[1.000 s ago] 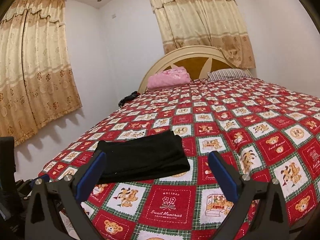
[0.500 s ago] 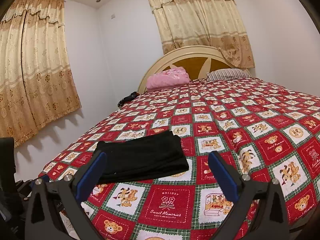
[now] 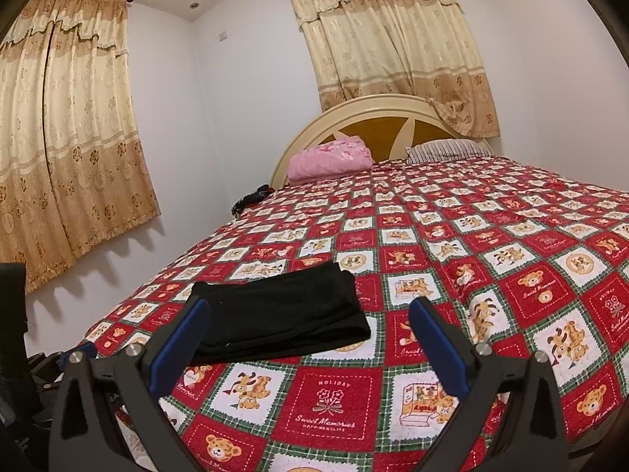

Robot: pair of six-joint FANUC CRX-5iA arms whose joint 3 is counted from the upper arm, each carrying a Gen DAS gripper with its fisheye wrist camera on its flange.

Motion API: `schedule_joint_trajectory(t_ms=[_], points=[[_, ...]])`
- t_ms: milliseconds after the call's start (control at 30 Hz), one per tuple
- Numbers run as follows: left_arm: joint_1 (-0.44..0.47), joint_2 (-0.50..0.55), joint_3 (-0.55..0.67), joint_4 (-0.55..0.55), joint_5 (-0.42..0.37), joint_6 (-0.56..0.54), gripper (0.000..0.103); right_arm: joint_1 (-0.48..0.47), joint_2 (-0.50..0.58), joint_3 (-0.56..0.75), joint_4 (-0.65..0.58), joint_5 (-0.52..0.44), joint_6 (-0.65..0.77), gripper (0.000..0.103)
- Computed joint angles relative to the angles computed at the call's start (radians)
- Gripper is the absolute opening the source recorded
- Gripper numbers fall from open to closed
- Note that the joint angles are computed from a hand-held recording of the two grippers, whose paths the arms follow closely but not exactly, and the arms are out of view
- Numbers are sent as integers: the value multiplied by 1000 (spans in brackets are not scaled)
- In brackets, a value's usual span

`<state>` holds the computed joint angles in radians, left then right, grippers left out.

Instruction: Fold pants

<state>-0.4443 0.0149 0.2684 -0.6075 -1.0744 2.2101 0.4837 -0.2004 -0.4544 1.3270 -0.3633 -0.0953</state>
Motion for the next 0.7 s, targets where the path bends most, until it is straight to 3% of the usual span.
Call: schedule_joint_trajectory(t_ms=[67, 133, 400, 500, 567, 700], points=[[-2, 7, 14, 2, -20, -1, 61, 1, 0, 0, -2, -1, 2, 103], [-12, 12, 23, -18, -35, 6, 73, 2, 1, 1, -1, -2, 0, 103], [-8, -6, 10, -17, 1, 4, 74, 6, 2, 2, -2, -8, -1, 103], [1, -43, -41, -14, 89, 14, 75, 7, 1, 3, -7, -7, 7, 103], [-25, -51, -43, -85, 83, 84, 75, 5, 0, 2, -1, -4, 7, 103], [-6, -48, -36, -58, 79, 67, 76, 3, -2, 4, -16, 2, 31, 103]])
